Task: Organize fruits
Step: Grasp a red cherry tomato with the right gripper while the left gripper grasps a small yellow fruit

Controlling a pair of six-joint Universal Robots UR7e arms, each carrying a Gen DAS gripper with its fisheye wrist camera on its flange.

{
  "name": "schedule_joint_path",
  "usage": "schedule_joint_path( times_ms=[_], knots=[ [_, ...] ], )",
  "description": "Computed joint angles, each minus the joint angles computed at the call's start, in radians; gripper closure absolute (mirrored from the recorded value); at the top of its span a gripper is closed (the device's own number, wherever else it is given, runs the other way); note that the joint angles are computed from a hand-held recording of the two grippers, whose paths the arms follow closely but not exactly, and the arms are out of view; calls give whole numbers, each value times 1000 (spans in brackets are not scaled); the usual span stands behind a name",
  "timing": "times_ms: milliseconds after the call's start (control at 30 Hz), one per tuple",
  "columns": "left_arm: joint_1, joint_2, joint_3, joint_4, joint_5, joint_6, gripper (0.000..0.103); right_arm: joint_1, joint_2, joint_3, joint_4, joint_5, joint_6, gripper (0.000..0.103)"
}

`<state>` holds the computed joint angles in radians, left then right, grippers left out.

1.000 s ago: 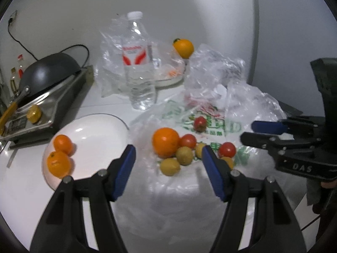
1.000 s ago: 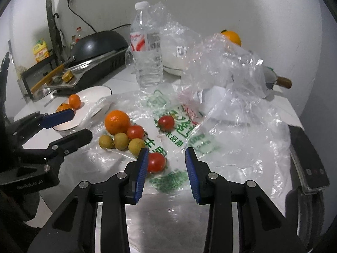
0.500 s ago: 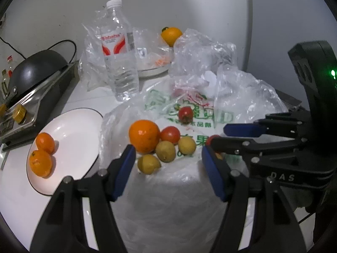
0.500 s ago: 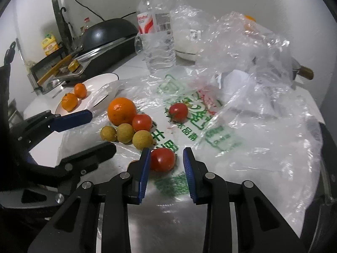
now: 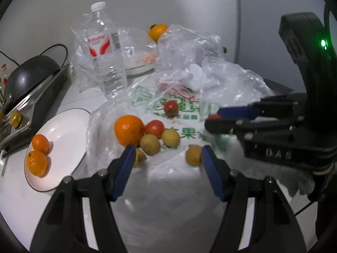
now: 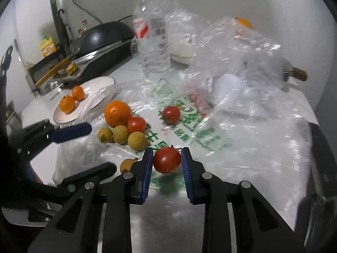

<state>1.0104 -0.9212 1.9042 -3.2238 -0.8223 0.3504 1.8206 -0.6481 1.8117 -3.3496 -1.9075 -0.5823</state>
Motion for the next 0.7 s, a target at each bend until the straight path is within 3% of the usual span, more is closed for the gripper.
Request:
schedule_joint_path(
  times_ms=[100, 267, 433, 700],
  knots=[
    [-6, 1, 6, -5, -19, 35, 40, -3, -18, 35, -59, -3, 24, 74],
    [-2, 21, -33, 74, -19, 47, 64, -1, -47, 90, -130, -4, 41, 74],
    [4, 39, -77, 176, -26, 10, 74, -4, -71, 119, -166, -4, 51, 74],
    [20, 64, -128, 260, -27, -51, 78, -4, -92, 127, -170, -34, 47, 74]
  ],
)
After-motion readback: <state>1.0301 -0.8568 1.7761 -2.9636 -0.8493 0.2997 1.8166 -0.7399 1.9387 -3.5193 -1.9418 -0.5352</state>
